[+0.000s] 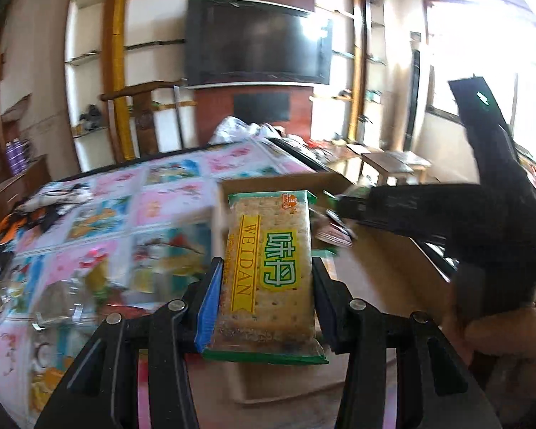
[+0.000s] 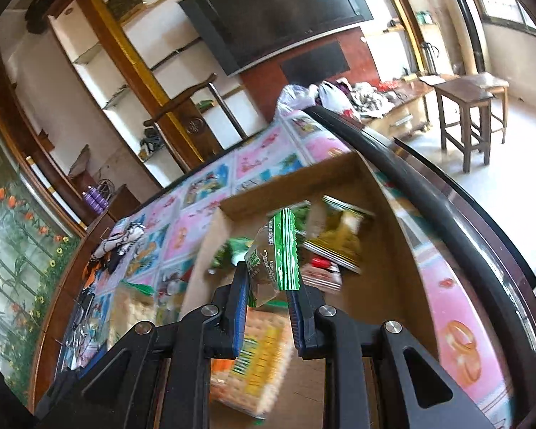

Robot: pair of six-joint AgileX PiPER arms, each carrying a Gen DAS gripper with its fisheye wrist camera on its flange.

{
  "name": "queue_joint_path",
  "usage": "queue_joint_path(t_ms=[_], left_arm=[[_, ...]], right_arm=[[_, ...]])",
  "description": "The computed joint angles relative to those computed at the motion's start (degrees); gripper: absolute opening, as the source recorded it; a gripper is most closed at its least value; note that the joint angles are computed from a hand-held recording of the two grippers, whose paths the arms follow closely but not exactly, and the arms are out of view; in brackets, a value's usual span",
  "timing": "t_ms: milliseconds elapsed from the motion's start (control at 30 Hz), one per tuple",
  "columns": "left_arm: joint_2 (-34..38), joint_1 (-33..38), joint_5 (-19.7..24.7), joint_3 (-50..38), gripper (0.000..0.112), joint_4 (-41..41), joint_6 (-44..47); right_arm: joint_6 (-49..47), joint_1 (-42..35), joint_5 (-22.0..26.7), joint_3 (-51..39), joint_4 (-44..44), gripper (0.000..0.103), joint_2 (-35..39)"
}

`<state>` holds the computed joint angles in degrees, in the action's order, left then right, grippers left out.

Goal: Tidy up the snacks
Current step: 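Lower the WEIDAN pack into the box with the left gripper while the right drops the green stick in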

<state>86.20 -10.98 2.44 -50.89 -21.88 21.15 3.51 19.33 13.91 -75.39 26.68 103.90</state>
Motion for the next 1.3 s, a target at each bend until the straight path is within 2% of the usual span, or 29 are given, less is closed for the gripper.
queue_joint_path(t_ms=[100, 133, 200, 300, 567, 667, 867, 933, 1067, 1300], left_arm=[[2.21, -2.32, 1.14, -1.23, 0.046, 10.80, -9.60], [2.70, -2.81, 1.29, -1.45, 0.046, 14.32, -12.95], [3.33, -3.24, 1.71, -1.67, 0.046, 14.51, -12.84], [4.21, -2.95, 2.78, -2.24, 0.046, 4.77, -2.94], [4.06, -2.48, 3.19, -1.87, 0.046, -8.85, 11.16], [3.97, -2.35, 3.39, -1.85, 0.046, -11.66, 13.93], [3.35, -2.30, 2.69, -1.05, 0.047, -24.82, 27.65], [2.91, -2.08, 3.04, -0.70, 0.048, -32.31, 35.24], [1.97, -1.69, 2.94, -0.17, 0.056, -39.61, 42.37], [-0.45, 2.30, 5.87, 0.30, 0.064, -42.61, 44.56]], right_arm=[[7.02, -0.89, 3.12, -1.26, -6.63, 0.022, 1.02], [7.19, -1.32, 4.73, -2.03, -6.53, 0.021, 1.69], [4.16, -2.14, 6.44, -2.63, -2.82, 0.021, 2.51], [6.58, -2.05, 7.99, -3.70, -5.55, 0.021, 3.19], [10.26, -1.78, 9.48, -4.50, -8.42, 0.023, 3.74], [14.12, -1.34, 9.80, -4.90, -12.34, 0.023, 3.67], [16.22, -1.09, 9.52, -4.92, -14.11, 0.023, 3.42], [17.61, -0.97, 9.10, -4.64, -15.45, 0.023, 3.14], [24.03, -0.31, 8.10, -4.03, -22.00, 0.024, 2.35], [31.90, 1.01, 6.08, -3.42, -31.41, 0.025, 1.51]])
